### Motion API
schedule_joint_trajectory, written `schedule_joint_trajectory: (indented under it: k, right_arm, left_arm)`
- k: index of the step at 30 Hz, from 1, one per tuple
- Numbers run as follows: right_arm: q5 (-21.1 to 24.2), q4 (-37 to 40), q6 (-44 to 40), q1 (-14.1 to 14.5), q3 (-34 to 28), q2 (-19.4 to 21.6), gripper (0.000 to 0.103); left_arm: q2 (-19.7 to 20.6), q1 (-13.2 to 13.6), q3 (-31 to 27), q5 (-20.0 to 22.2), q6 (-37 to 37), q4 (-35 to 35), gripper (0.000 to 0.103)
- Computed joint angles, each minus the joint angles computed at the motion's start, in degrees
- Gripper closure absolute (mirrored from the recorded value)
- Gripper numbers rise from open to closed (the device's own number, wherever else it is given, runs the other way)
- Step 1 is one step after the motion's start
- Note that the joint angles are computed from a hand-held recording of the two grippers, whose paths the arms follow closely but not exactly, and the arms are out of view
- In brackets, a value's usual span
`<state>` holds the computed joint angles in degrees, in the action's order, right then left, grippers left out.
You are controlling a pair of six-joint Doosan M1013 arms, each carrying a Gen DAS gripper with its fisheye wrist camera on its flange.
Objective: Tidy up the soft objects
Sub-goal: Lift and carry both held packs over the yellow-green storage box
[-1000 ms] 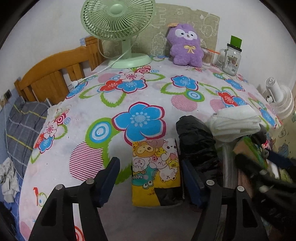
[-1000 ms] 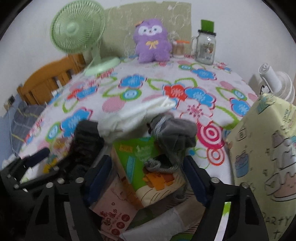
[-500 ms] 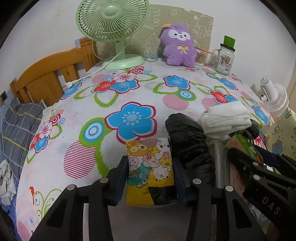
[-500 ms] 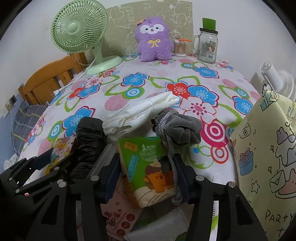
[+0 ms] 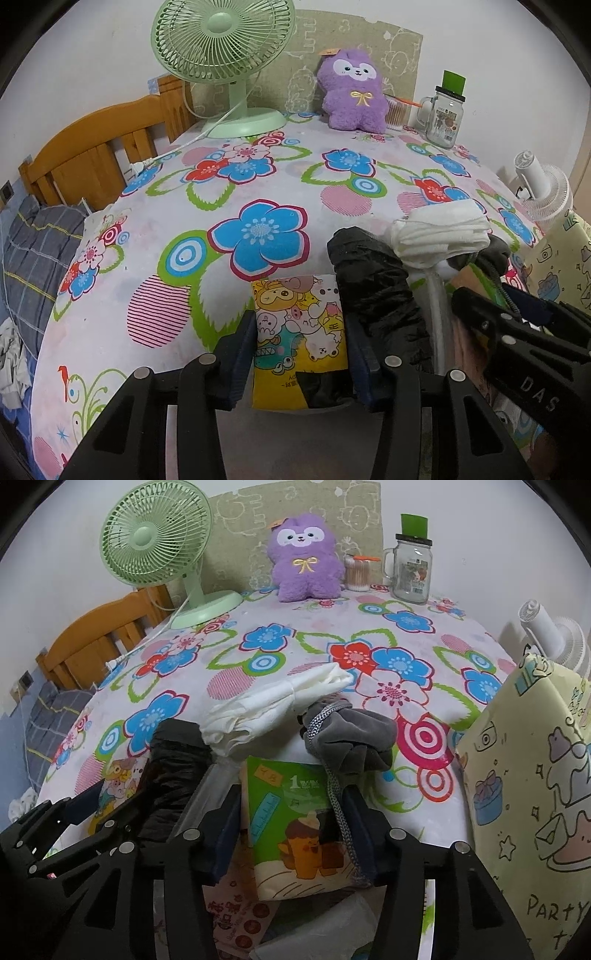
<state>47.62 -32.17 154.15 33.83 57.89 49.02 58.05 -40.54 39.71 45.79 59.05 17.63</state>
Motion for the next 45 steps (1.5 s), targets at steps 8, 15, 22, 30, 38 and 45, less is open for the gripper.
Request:
schedule_joint_trajectory:
  k: [8,15,22,30,38,45]
  right_arm:
    - [-0.18,-2.00,2.25,0.40,1.31,-1.26,0.044]
    - [-0.95,-4.47,3.91,1.17,2.44,-2.18,0.041]
    - [0.23,-0.83,-0.20,0.84,0.52,-0.59,0.041]
    - [-0.19,2.00,-0.42,-0.26,0.63,0.01,0.041]
    - [-2.49,0.27,2.03,-0.19,2.15,-0.98,0.074]
    - [-4.26,-1.74,4.02,0.42,3.70,-2.25,0.078]
  left_arm:
    - [-0.51,-0.14,1.02,-0.93,0.15,-0.11,0.056]
    - [-2.10,-0.20,3.91,-3.02,-0.42,0.10,0.056]
    - [-1.57,-0.09,3.11,-2.27,0.14,-0.64,0.056]
    - [-0.22,-0.21,0.83,-0.74,0.35,0.32,0.055]
    - [-0.85,-0.33,1.95,-1.98,0.41,0.29,0.059]
    - [-2.73,-0.65,4.82,-4.30,-0.61,1.69,0.060]
